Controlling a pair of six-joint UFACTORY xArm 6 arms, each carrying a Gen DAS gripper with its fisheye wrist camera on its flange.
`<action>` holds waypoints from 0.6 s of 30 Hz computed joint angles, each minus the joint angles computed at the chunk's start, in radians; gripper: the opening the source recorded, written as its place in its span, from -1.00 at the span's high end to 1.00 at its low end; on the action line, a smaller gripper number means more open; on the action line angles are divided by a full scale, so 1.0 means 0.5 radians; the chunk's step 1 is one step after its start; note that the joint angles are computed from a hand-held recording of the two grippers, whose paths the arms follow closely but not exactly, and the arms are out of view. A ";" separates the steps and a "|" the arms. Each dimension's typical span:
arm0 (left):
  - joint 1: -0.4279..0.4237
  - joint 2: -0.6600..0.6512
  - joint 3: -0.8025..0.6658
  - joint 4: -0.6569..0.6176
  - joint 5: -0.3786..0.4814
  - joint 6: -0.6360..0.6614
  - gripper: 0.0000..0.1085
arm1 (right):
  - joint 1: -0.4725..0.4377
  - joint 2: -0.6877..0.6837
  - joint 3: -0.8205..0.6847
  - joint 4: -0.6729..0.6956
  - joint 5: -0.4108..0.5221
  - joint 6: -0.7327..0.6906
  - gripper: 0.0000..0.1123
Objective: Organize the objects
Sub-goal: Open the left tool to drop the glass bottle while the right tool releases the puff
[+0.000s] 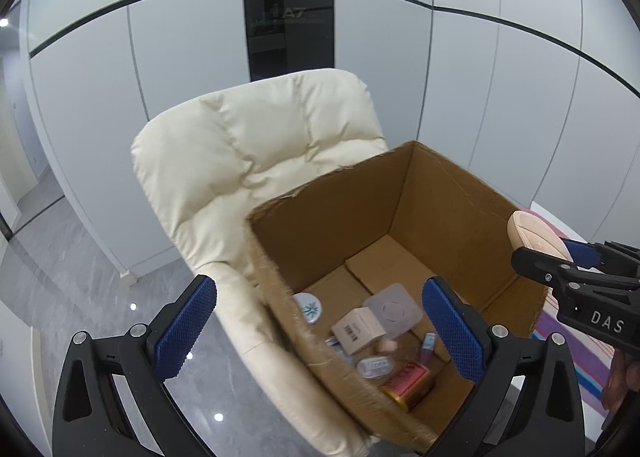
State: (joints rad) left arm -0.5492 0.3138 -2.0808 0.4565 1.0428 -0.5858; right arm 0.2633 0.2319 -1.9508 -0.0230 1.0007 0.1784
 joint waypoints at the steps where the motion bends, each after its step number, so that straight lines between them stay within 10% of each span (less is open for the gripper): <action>1: 0.009 -0.029 0.040 0.018 -0.006 -0.010 -0.90 | 0.007 0.024 -0.030 0.010 0.014 -0.004 0.00; 18: 0.063 -0.090 0.123 0.012 0.012 -0.037 -0.90 | 0.020 0.064 -0.068 -0.072 -0.048 0.115 -0.83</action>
State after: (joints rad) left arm -0.5176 0.2690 -2.0196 0.4627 1.0488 -0.6041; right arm 0.2733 0.2638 -1.9847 -0.0589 0.9769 0.2359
